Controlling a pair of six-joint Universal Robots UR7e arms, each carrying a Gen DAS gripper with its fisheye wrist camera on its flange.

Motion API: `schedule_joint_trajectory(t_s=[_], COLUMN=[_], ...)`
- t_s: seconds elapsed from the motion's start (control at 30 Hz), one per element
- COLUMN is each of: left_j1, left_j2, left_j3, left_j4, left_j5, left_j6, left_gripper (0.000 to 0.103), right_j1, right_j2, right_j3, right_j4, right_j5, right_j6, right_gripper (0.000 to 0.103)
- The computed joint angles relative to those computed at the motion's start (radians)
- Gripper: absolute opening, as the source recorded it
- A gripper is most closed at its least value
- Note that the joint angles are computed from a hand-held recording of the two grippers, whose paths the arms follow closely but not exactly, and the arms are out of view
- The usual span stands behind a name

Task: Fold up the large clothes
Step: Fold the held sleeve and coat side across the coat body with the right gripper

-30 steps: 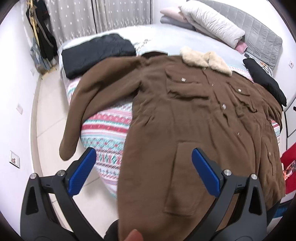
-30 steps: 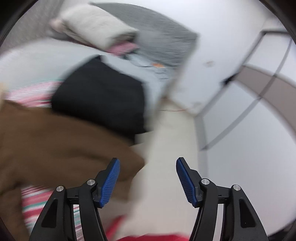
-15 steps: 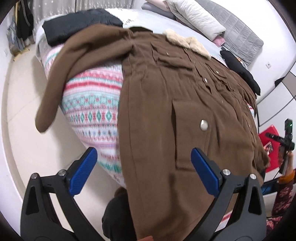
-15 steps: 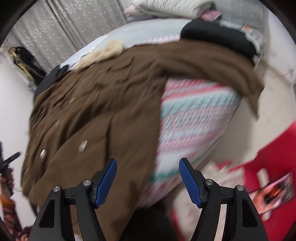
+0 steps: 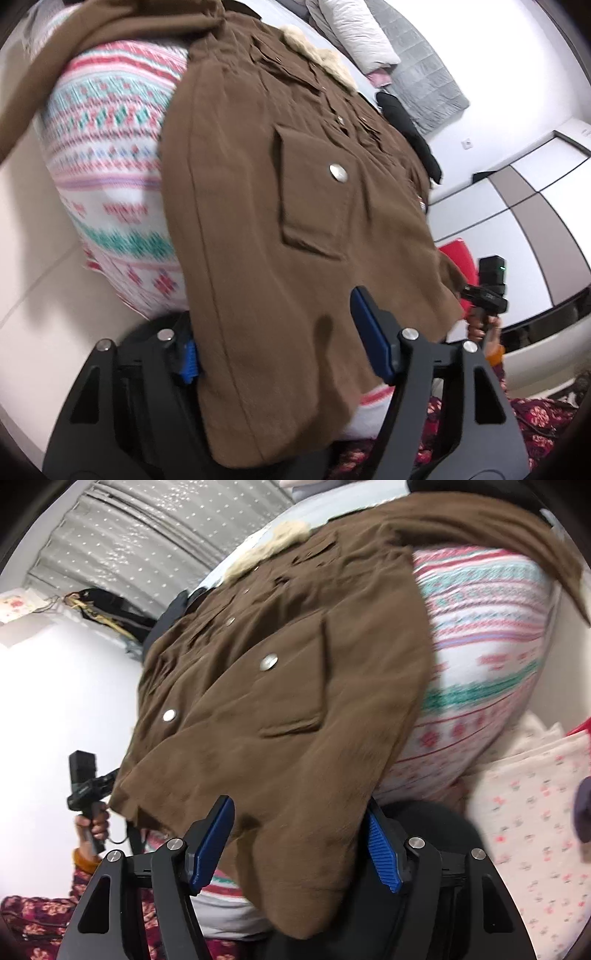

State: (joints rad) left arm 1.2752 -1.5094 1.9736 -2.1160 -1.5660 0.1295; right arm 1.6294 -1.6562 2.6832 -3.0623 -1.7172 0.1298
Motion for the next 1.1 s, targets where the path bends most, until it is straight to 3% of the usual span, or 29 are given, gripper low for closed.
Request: schedule_joint_trajectory(t_s=[0.07,0.1,0.13,0.17,0.2,0.27,0.43,0.53,0.63,0.7,0.77,0.83,0.9,1.0,1.03,1.1], left_j1=[-0.010,-0.014,-0.022,-0.037,-0.051,-0.081,-0.147,-0.141,-0.144,-0.118,-0.099,-0.124,-0.158,-0.229,-0.246,-0.271], left_j2=[-0.020,-0.030,-0.042,-0.052,-0.065,-0.103,-0.191,-0.186,-0.173,-0.141,-0.128,-0.140,-0.135,-0.128,-0.124,-0.117], left_j3=[0.027,0.040,0.054,0.070,0.080,0.091,0.054,0.004,0.014,0.025,0.070,0.078,0.065,0.069,0.069,0.063], left_j4=[0.011,0.006,0.005,-0.016,-0.027,-0.073,-0.137,-0.084,-0.012,0.065,0.046,0.049,0.081,0.080,0.053,-0.005], left_j5=[0.000,0.001,0.010,0.038,0.052,0.027,-0.004,-0.018,0.137,0.221,0.263,0.295,0.362,0.530,0.563,0.588], left_j6=[0.012,0.018,0.009,0.000,-0.017,-0.047,-0.087,-0.105,-0.117,-0.152,-0.138,-0.114,-0.132,-0.106,-0.089,-0.064], left_gripper=[0.065,0.050,0.044,0.025,0.020,0.017,0.014,0.014,0.015,0.016,0.017,0.022,0.039,0.052,0.056,0.073], right_j1=[0.019,0.028,0.037,0.024,0.036,0.118,0.309,0.387,0.358,0.266,0.185,0.156,0.182,0.254,0.293,0.362], right_j2=[0.027,0.028,0.023,0.006,0.028,0.040,-0.106,-0.214,-0.280,-0.317,-0.291,-0.198,-0.169,-0.188,-0.190,-0.144], right_j3=[0.009,0.010,0.009,0.018,0.019,0.002,-0.052,-0.095,-0.099,-0.065,-0.026,-0.006,0.009,-0.038,-0.050,-0.098], right_j4=[-0.045,-0.045,-0.031,-0.013,-0.037,-0.040,0.006,0.126,0.255,0.315,0.337,0.326,0.266,0.351,0.382,0.412], right_j5=[-0.011,-0.020,-0.025,0.003,-0.002,-0.101,-0.280,-0.419,-0.483,-0.451,-0.433,-0.472,-0.522,-0.618,-0.667,-0.749], right_j6=[-0.001,-0.006,-0.007,-0.003,0.014,0.047,0.120,0.165,0.213,0.218,0.216,0.229,0.232,0.284,0.298,0.326], right_gripper=[0.065,0.059,0.035,0.018,0.017,0.013,0.011,0.010,0.010,0.011,0.011,0.014,0.018,0.033,0.040,0.052])
